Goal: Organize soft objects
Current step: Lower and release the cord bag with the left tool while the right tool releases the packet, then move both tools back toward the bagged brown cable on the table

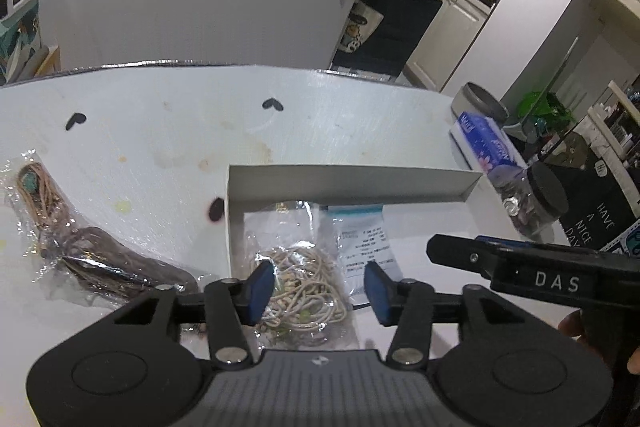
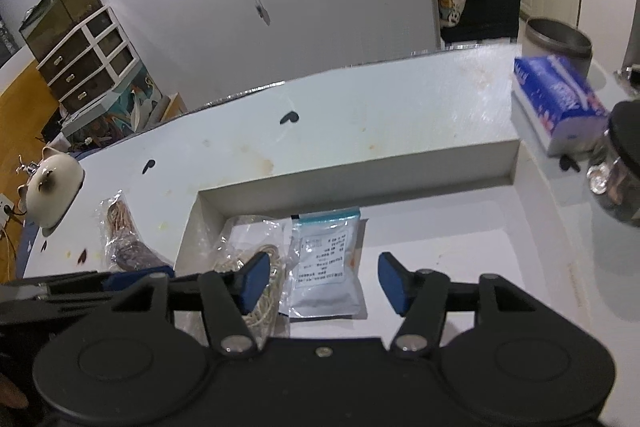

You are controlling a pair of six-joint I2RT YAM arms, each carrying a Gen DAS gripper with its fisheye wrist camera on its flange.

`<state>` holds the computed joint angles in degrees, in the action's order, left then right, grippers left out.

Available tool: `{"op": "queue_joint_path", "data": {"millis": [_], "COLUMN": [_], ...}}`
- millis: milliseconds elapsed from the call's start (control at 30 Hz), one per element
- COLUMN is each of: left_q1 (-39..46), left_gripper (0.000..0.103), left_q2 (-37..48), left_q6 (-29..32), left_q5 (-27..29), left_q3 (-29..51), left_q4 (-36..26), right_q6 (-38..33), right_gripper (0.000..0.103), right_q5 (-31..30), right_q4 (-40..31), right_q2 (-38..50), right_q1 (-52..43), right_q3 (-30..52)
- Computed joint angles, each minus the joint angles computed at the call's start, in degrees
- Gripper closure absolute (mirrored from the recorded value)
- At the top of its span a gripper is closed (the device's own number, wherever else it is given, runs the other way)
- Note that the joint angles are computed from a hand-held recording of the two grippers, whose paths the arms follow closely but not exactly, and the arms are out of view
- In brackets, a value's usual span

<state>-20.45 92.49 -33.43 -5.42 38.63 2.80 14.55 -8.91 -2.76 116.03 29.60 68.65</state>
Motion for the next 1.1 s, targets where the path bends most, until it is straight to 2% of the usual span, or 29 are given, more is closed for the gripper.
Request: {"op": "queue_joint_path", "data": {"millis": [200,333,767,1100], "left_q1": [-2.3,-4.4,-13.3,-21.8], "left_gripper": [0.042,0.031,0.002,0.000], "left_q2": [-5.7,-9.5,-19.4,-24.1], "left_q6": [-1.6,-3.0,-9.2,-16.4], "left_q5": [-2.6,-5.0,-14.3,-20.8], "left_q3": [-2.1,-3.5,-6.2,-7.8], "left_q4": [-2.7,-4.9,-12.9,-19.6], "right_q6": [-1.1,-1.2,-3.2,-5.2], "right_gripper": [0.034,0.027,0.020,0.009], "right_q5": [2.9,3.3,5.1,7.9], "right_q4": [2.0,3.0,5.7,5.9], "right_q2": [-6.0,-10.4,-23.9,-34.2], "right_q1": [0.0,-0.6,-2.1,-1.8], "right_q3": [-6.0,-10.2,-22.9,-31.7]}}
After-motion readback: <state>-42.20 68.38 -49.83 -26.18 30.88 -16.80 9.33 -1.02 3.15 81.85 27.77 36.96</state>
